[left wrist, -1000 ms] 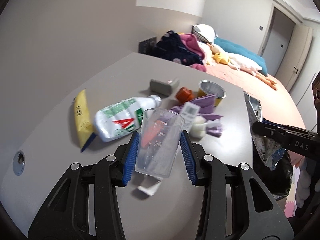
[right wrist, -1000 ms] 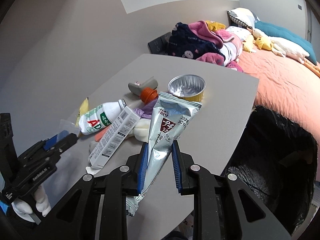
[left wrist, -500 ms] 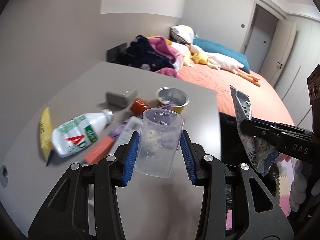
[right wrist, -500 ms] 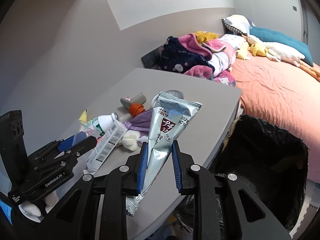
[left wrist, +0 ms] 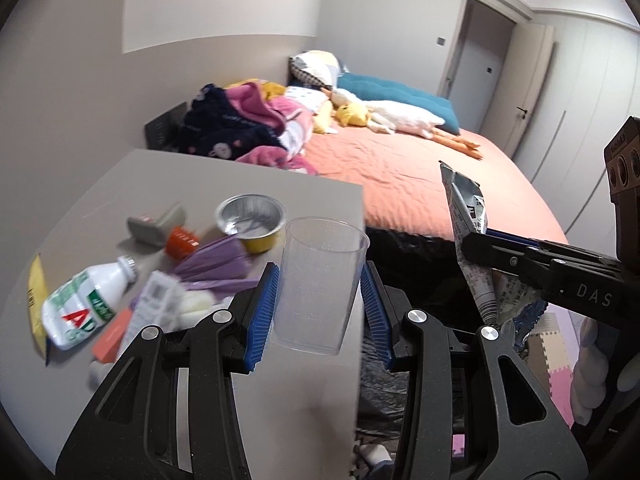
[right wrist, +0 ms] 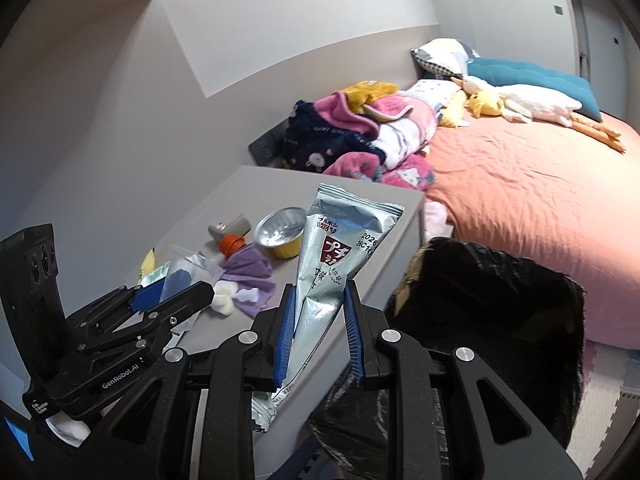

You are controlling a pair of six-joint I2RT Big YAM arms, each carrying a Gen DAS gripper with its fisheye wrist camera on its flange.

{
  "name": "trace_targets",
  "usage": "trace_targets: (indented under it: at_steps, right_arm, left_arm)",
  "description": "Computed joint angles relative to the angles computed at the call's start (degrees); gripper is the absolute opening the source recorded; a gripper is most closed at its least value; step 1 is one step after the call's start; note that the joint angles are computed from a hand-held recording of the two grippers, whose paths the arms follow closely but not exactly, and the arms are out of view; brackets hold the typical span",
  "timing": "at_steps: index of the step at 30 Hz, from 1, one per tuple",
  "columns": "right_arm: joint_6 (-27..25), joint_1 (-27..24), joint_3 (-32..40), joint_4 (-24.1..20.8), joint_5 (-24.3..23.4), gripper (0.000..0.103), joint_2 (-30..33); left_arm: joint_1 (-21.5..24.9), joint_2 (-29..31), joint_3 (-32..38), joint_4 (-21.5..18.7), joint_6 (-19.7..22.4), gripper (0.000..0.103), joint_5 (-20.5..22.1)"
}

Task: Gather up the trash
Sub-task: 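Carry the cup and sachet over the black trash bin with both tools, then open both tools to drop the cup and sachet into the bin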

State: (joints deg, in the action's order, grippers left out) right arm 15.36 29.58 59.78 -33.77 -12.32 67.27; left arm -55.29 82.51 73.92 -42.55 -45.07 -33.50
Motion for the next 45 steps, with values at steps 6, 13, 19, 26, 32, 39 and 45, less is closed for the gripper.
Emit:
trace_targets:
  at_steps: [6,13,19,26,32,39,45]
  right_arm:
    - [-0.83,-4.29,-1.71,-0.04,-1.20,0.026,-2.36]
    - [-1.31,-9.26,-2.92,-0.62,-2.27,0.026,-4.23]
    - [-0.11,-13.89,-3.28,-0.55,-3.67,0.044,-5.06]
    - [0.76,-16.76,-4.22,0.63,-1.52,0.067,-6.42]
    - [1.16,-17.44,-4.22,1.18,-2.44,0.067,-5.96]
    - [1.25,-16.17,-4.17,1.51,-3.18,0.070,-5.68]
    - [1.17,-14.46,-3.82,1.61,-3.03,0.070,-5.06]
  left_arm:
    - [-0.26,3.86,4.04,2.09,3.24,0.042,2.04]
    - [-0.49,8.75,9.33,3.33,6.94,0.042,5.19]
    - [-0.64,12.54,14.04,2.54,7.95,0.090,8.71]
    - [-1.35,16.09,18.48,1.46,9.51,0.097,8.04]
    - [-1.38,16.19,18.88,1.27,10.46,0.097,7.49]
    - [-1.61,14.97,17.48,0.56,8.82,0.097,6.05]
    - [-1.51,13.28,15.34,0.50,7.66,0.097,4.64]
